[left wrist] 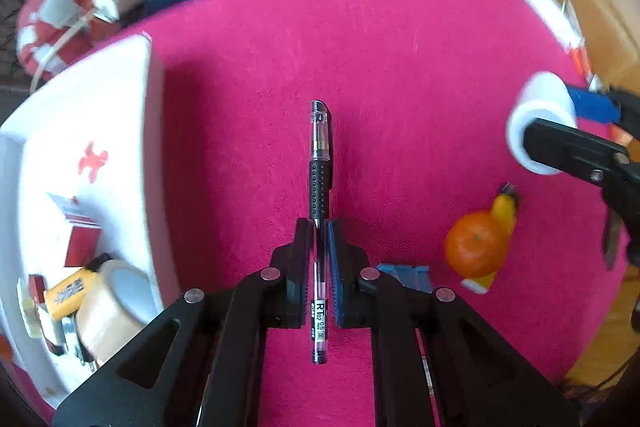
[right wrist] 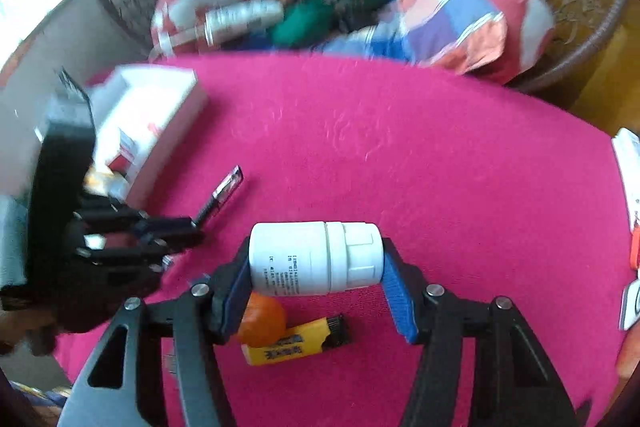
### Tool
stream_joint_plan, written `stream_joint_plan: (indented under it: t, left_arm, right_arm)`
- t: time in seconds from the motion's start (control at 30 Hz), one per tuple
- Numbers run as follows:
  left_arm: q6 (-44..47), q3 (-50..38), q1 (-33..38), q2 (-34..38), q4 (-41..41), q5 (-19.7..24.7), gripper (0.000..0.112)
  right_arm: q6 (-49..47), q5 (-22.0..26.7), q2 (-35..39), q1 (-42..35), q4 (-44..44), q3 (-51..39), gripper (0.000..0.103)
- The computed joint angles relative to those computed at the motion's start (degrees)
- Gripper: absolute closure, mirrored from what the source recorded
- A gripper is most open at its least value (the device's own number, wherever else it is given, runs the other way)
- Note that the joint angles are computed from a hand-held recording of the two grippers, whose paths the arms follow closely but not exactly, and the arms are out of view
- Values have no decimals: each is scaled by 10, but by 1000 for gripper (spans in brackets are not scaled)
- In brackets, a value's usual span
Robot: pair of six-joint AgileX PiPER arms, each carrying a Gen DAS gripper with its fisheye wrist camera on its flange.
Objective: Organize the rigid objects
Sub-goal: 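Grasp the white pill bottle with the right tool while the left tool holds the pen, then carry the black pen with the left tool while the right tool carries the pill bottle to the tray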
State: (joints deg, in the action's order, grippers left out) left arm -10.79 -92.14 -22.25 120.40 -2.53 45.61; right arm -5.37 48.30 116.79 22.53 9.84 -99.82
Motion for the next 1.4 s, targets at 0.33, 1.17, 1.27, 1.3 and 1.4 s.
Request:
stream_joint_plan:
  t: [0.33, 1.17, 1.27, 1.3, 1.4]
  left_arm:
    - [-46, 88, -8, -254, 45, -97, 104]
    - [10, 103, 61, -454, 33, -58, 104]
    - [32, 112, 81, -464, 10, -54, 104]
    - [37, 117, 88, -470, 5, -53, 104]
    - [56, 127, 109, -484, -14, -52, 104]
  right_arm:
    - [-22, -109, -186, -14, 92, 91, 44]
    - [28, -192, -254, 84, 57, 38, 44]
    - [43, -189, -247, 97, 44, 28, 44]
    - [47, -187, -245, 102, 42, 24, 44]
    - [59, -185, -236, 120, 27, 11, 44]
